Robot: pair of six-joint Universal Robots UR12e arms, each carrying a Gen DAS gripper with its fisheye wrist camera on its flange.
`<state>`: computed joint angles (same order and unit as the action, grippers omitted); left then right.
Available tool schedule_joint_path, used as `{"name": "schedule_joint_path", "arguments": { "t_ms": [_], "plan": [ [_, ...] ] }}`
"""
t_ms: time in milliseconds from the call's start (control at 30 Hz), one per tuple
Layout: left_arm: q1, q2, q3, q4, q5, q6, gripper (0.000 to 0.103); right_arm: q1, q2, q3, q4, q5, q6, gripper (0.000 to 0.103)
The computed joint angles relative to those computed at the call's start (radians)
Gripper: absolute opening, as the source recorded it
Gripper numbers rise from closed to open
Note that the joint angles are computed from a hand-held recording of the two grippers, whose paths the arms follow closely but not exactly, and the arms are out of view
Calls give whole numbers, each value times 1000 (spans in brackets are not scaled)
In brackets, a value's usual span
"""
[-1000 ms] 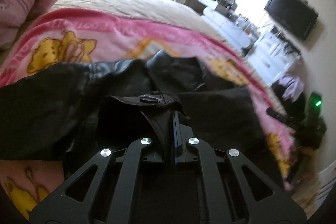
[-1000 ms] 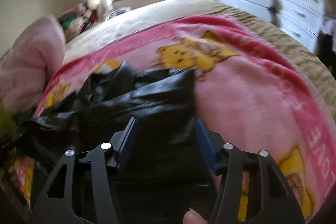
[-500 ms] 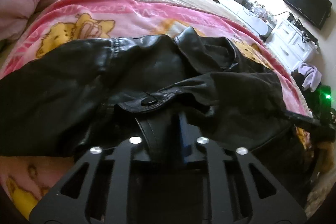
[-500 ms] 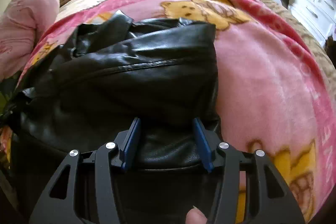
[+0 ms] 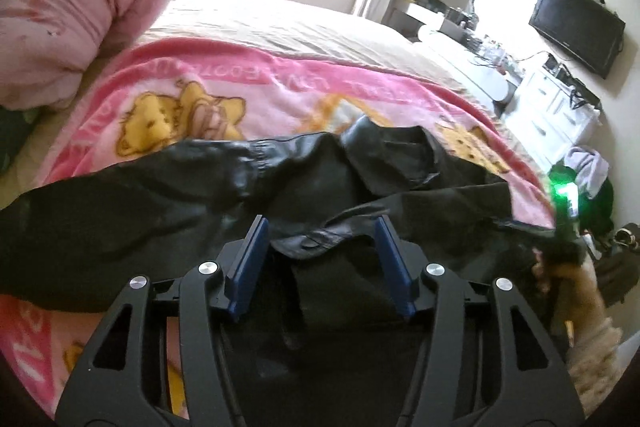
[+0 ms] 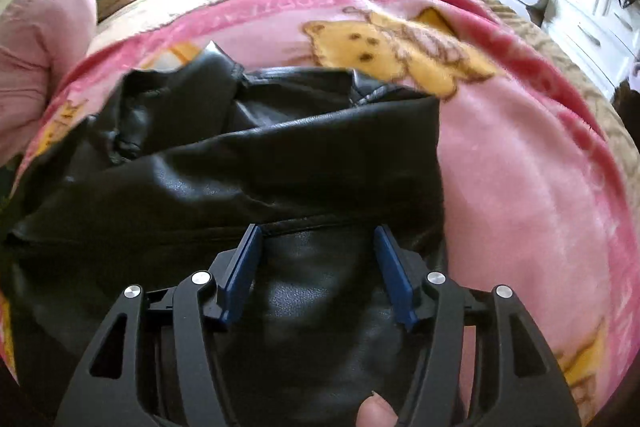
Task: Fold large clothes
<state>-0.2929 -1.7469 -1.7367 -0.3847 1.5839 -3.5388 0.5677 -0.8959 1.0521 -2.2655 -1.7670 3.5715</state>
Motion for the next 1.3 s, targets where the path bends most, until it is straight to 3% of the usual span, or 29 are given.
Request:
{"name": "schedule_joint_path", "arguments": {
  "t_ms": [100, 267, 433, 533, 633, 667, 733, 833, 967, 1000, 1033, 1133, 1300],
  "plan": [
    [-13, -28, 29, -50, -39, 30, 47, 8, -8, 3, -12, -25, -22, 58],
    [-43, -97, 82, -249, 13, 64, 47, 16, -56, 62, -125, 31, -55, 64],
    [-49, -98, 60, -206, 36, 91, 48, 22, -88, 109, -219, 173, -82, 71],
    [-38, -82, 48, -189, 0, 74, 48, 30, -79, 90, -158, 225, -105, 72],
    [-28, -66, 38, -171, -18, 64, 52, 48, -40, 24, 52, 164, -118, 73],
    [-26, -60, 33, -167, -21, 57, 64, 56, -30, 12, 79, 136, -123, 73],
    [-28, -56, 32, -160, -26, 44, 68, 74, -17, 1, 80, 64, -141, 74],
    [-27, -46, 28, -164, -32, 43, 69, 76, -26, 14, 54, 65, -118, 76],
    [-27, -30, 17, -154, -32, 48, 78, 82, -47, 43, -19, 64, -127, 82],
    [-28, -26, 16, -153, -27, 48, 81, 88, -51, 47, -35, 57, -129, 87],
    [-29, -22, 14, -154, -18, 46, 94, 91, -53, 48, -46, 58, -133, 89],
    [-27, -8, 3, -153, -2, 29, 95, 97, -52, 46, -95, 78, -156, 96],
    [-18, 16, -20, -158, 22, -10, 95, 118, -36, 14, -126, 88, -198, 97]
  ]
}}
